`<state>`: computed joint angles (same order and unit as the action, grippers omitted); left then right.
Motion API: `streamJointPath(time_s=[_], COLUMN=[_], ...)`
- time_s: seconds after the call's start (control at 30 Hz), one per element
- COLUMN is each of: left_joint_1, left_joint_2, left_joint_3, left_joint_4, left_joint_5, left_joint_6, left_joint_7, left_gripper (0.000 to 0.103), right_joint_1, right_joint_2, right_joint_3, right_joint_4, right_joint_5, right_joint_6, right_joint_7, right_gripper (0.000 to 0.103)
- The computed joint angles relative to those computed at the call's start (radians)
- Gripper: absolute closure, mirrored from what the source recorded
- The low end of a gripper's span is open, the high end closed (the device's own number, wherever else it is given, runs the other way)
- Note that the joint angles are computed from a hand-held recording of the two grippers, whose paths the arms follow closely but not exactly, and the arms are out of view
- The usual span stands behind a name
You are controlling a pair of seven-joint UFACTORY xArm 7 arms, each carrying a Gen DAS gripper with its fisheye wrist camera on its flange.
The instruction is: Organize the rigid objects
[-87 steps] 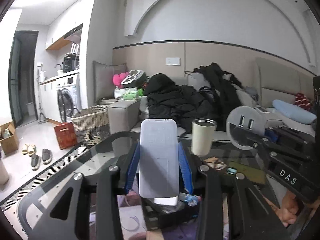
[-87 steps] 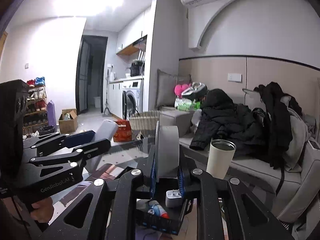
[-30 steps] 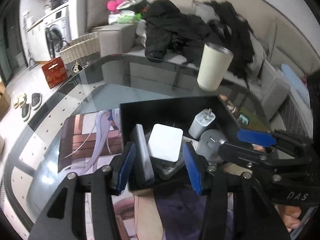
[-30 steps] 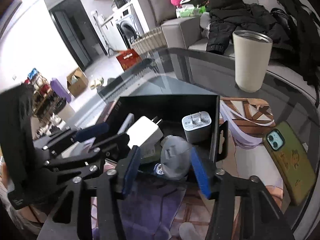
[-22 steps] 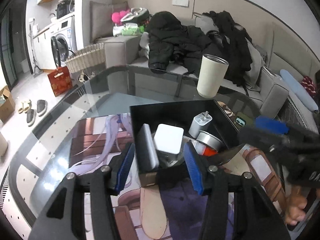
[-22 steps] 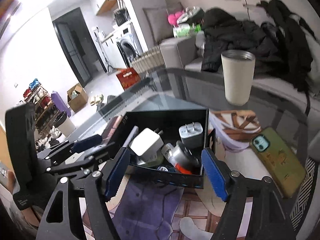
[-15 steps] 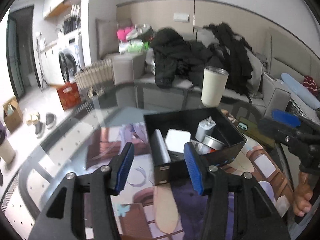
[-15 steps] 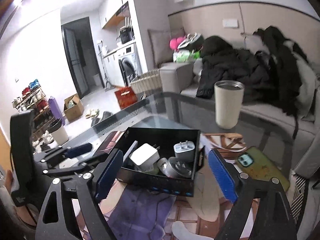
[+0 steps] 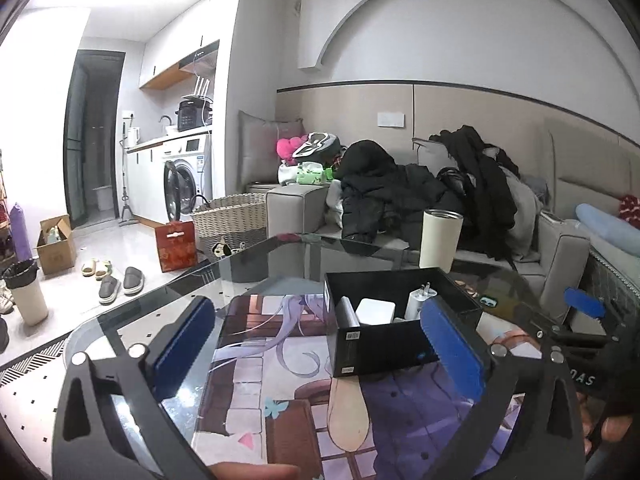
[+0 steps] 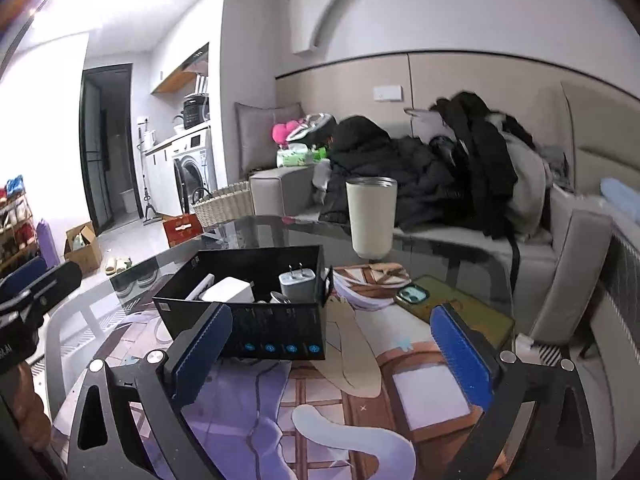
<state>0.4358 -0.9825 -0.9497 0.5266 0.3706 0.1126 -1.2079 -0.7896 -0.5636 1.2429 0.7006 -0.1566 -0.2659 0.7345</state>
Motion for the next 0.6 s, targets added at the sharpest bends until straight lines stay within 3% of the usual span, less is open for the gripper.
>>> streamJointPath(time_s=[0.13, 0.27, 0.6], left_joint_1=[0.04, 0.061, 0.043], left_joint_2=[0.006, -0.007, 0.006], left_joint_3=[-0.059, -0.102, -0.082], left_joint_4=[0.034, 0.066, 0.067], left_joint_5=[0.003, 0.037, 0.044], left_joint_6=[0.091, 0.15, 0.16], left_joint_7=[-0.036, -0.057, -0.11], left_gripper=[0.0, 0.0, 0.0], right_joint_1=[-0.001, -0.025, -0.026], right_joint_2=[0.015, 0.003, 0.051], right_joint_3=[0.013, 0.043, 0.044], right_joint_4=[0.0, 0.019, 0.025], right_joint_5=[-0.008, -0.007, -0.029], right_joint_6=[-0.022, 0.023, 0.029], right_joint_7=[-0.018, -0.011, -0.008], right_gripper=[0.001, 0.001, 0.001])
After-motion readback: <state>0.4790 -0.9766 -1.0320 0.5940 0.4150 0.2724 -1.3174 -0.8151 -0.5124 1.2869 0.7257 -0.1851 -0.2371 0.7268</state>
